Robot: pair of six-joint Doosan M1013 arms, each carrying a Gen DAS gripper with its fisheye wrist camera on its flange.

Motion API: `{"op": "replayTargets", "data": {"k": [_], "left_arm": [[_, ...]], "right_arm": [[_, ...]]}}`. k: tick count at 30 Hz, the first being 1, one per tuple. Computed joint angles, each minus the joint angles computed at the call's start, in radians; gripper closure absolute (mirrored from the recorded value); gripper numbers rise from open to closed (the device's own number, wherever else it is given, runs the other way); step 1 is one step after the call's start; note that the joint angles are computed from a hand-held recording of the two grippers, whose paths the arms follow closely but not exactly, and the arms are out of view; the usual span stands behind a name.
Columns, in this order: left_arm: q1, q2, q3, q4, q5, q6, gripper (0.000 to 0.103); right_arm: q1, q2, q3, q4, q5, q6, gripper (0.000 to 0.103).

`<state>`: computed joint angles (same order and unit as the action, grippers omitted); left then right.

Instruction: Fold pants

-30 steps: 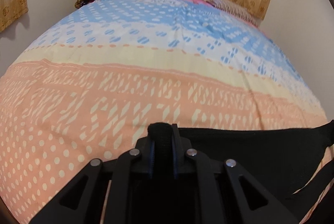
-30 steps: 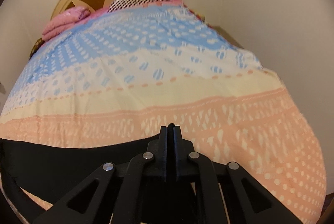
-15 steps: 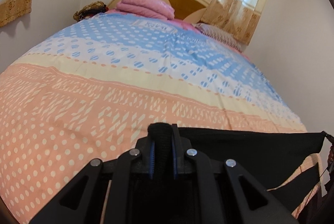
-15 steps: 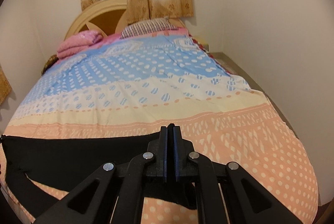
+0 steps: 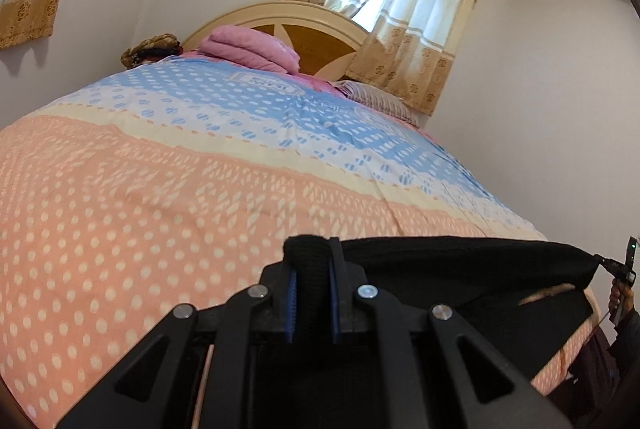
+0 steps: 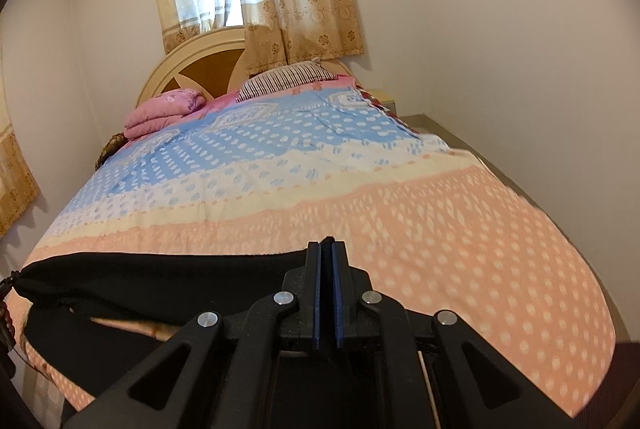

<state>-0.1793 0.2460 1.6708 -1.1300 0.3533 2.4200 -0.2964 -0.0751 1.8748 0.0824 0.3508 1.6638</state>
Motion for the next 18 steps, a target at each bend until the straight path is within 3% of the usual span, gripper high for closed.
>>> {"op": "replayTargets", "data": {"k": [4, 6, 10, 13, 15, 17, 18], "left_arm": [[0.011, -0.025, 0.07, -0.133, 0.014, 0.183, 0.09], [0.009, -0.035, 0.1, -0.141, 0.015, 0.219, 0.089], [-0.005, -0.042, 0.134, -0.046, -0.013, 0.18, 0.088], [-0.005, -0.05, 0.159, -0.16, -0.035, 0.306, 0.085], [-0.011, -0.054, 0.16, -0.14, -0.059, 0.307, 0.08], [-0.02, -0.06, 0.163, -0.079, -0.086, 0.286, 0.078], [-0.022, -0.063, 0.163, -0.054, -0.092, 0.28, 0.078]], "right_arm": [[-0.017, -0.022, 0.05, 0.003, 0.011, 0.021, 0.098], [-0.027, -0.029, 0.073, 0.022, 0.028, 0.009, 0.098], [-0.024, -0.027, 0.103, -0.044, 0.059, 0.061, 0.098], [-0.034, -0.039, 0.123, -0.002, 0.045, 0.022, 0.098], [-0.032, -0.049, 0.127, -0.024, 0.047, 0.043, 0.094], [-0.008, -0.062, 0.127, -0.191, 0.068, 0.192, 0.068], [0.007, -0.08, 0.134, -0.271, 0.073, 0.261, 0.064]]}}
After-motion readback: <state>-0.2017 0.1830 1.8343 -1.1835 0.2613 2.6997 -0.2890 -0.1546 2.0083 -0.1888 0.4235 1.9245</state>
